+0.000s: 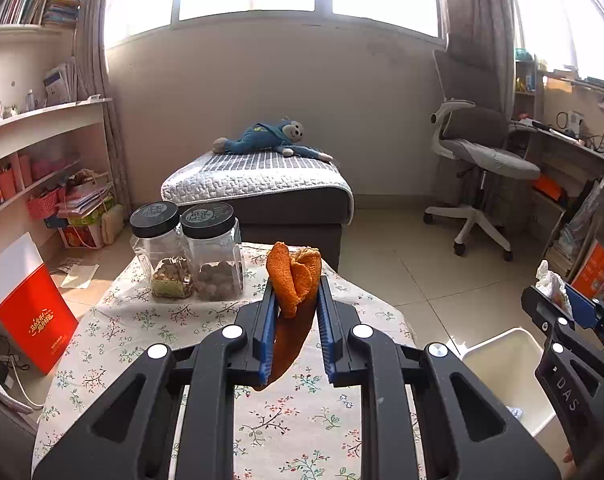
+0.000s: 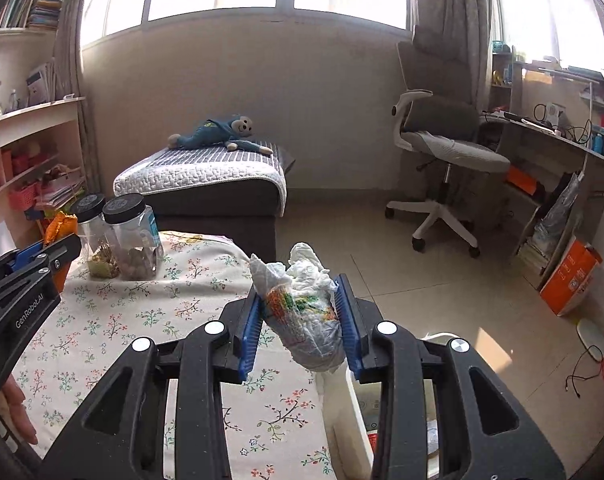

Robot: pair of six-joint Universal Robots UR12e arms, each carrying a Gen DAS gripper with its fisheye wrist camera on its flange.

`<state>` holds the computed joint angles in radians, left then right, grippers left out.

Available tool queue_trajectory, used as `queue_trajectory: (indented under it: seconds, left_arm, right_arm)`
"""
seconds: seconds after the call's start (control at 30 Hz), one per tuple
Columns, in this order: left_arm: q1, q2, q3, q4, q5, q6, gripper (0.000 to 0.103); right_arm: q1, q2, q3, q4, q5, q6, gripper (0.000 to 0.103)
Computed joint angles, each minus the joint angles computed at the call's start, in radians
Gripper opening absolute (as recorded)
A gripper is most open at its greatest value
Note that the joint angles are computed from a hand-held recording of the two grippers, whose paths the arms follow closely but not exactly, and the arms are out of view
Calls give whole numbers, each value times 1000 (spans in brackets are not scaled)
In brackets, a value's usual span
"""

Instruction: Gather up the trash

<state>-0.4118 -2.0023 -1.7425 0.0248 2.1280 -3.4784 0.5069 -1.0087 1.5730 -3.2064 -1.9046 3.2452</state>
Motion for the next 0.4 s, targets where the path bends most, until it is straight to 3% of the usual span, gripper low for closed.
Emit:
queue_trajectory:
  seconds: [0.4]
  left_arm:
    - [-52, -69, 91, 0, -47, 64, 21]
  right_arm:
    - [-60, -39, 65, -5, -75, 76, 35]
